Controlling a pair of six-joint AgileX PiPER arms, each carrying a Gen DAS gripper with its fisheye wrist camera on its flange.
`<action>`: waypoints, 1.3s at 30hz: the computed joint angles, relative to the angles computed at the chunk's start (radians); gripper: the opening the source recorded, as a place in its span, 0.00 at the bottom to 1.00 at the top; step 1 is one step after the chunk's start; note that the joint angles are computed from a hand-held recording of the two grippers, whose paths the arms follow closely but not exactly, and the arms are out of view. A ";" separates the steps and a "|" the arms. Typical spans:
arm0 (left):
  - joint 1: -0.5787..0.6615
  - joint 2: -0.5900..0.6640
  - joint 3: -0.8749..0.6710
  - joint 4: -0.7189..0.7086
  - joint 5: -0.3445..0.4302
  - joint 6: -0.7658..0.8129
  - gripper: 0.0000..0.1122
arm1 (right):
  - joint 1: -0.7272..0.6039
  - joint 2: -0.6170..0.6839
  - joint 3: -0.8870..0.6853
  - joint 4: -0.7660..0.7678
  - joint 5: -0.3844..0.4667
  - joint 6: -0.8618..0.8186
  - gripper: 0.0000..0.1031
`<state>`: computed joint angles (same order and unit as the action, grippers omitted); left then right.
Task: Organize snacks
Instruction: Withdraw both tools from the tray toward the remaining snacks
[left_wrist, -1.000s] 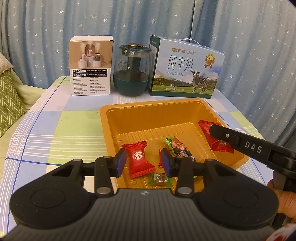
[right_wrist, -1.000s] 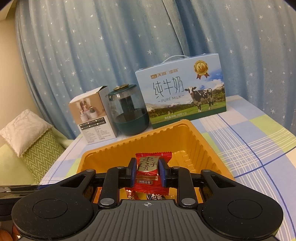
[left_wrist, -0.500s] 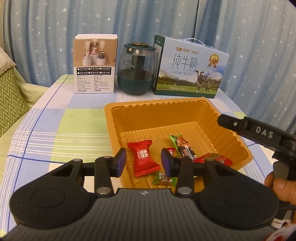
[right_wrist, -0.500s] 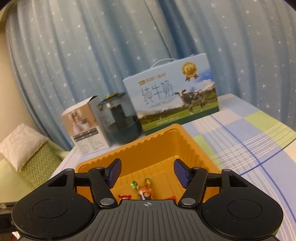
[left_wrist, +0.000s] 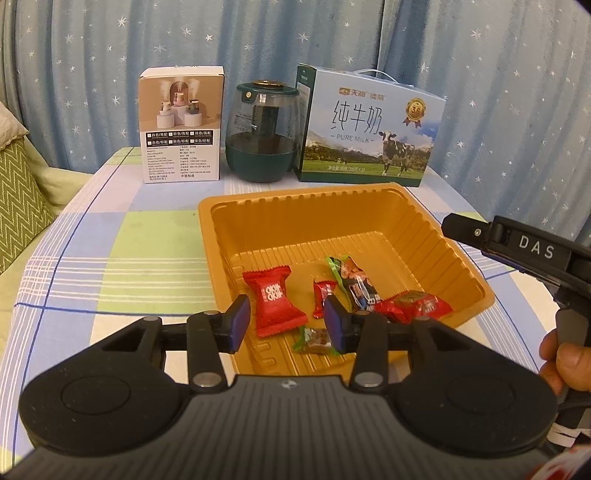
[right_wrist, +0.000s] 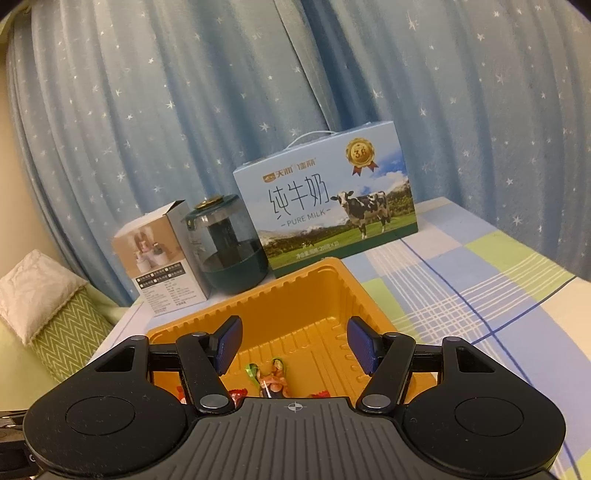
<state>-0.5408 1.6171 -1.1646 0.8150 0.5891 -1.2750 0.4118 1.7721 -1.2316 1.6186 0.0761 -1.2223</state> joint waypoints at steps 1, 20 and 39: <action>-0.005 -0.002 0.003 0.003 0.005 -0.007 0.36 | 0.001 -0.011 0.012 -0.002 0.000 -0.004 0.61; -0.257 -0.150 0.157 0.114 0.192 -0.276 0.52 | -0.041 -0.297 0.266 -0.439 0.011 0.420 0.72; -0.617 -0.207 0.282 0.143 0.386 -0.585 0.69 | -0.194 -0.685 0.645 -0.734 0.161 0.683 0.75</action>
